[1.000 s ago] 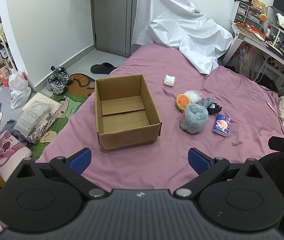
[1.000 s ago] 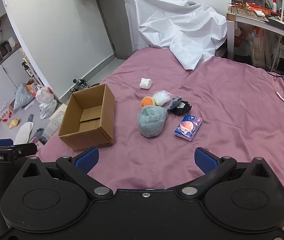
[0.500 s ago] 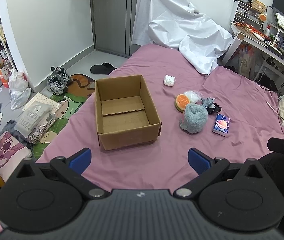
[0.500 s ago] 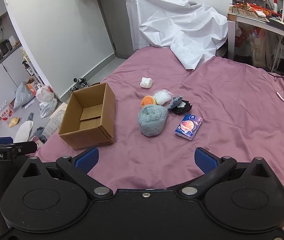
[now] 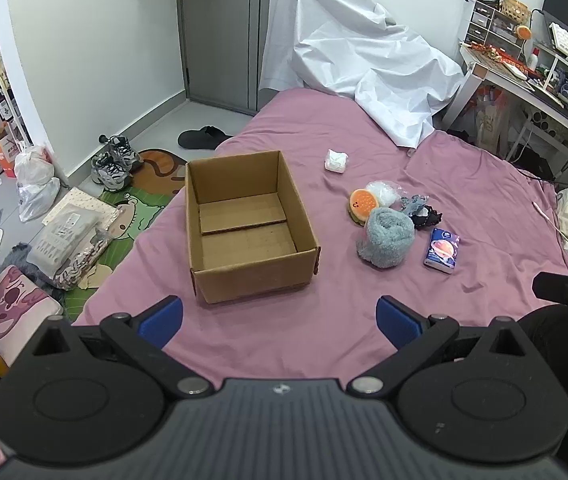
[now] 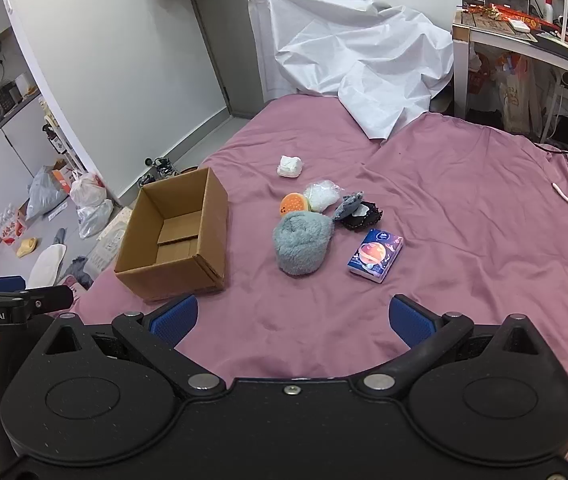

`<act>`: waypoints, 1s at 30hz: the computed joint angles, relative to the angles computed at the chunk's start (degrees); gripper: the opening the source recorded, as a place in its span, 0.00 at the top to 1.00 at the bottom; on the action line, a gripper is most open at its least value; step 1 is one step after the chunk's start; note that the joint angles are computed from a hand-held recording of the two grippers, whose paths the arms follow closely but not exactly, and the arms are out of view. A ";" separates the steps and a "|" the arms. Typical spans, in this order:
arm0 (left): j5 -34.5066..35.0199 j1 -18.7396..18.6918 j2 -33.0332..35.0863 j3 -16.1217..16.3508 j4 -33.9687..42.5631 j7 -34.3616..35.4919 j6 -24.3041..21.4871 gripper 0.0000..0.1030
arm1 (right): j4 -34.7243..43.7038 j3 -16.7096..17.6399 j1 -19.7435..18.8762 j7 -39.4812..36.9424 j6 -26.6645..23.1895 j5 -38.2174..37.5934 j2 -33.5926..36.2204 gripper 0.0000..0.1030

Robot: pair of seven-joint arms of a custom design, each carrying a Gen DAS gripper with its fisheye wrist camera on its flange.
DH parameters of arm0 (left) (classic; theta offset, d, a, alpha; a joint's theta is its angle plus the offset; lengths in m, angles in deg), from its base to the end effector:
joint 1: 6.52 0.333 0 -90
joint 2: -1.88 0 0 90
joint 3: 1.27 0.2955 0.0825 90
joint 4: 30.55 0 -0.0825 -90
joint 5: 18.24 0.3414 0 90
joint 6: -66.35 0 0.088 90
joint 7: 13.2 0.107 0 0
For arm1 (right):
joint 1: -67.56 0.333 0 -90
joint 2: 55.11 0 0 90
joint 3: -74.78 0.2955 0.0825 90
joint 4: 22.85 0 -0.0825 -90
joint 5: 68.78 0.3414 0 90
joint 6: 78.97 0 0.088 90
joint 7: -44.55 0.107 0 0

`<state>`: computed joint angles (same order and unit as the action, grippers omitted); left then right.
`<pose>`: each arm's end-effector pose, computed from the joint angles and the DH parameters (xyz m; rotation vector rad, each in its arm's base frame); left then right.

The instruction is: Organize soft objects

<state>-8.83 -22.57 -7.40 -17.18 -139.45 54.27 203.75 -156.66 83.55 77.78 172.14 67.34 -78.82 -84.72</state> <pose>0.4368 -0.2843 0.6283 -1.6195 2.1059 -0.7746 0.3883 0.1491 0.6033 -1.5510 1.9094 -0.5465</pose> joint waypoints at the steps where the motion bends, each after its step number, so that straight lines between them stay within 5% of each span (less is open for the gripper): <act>1: -0.04 -0.02 0.07 0.00 0.04 0.05 -0.04 0.01 | -0.01 -0.08 0.02 0.01 0.13 0.07 0.15 0.00; 30: 2.56 -4.17 18.95 1.20 18.94 0.07 -3.68 0.01 | 1.78 -1.88 -3.12 1.85 7.85 -2.48 8.75 0.00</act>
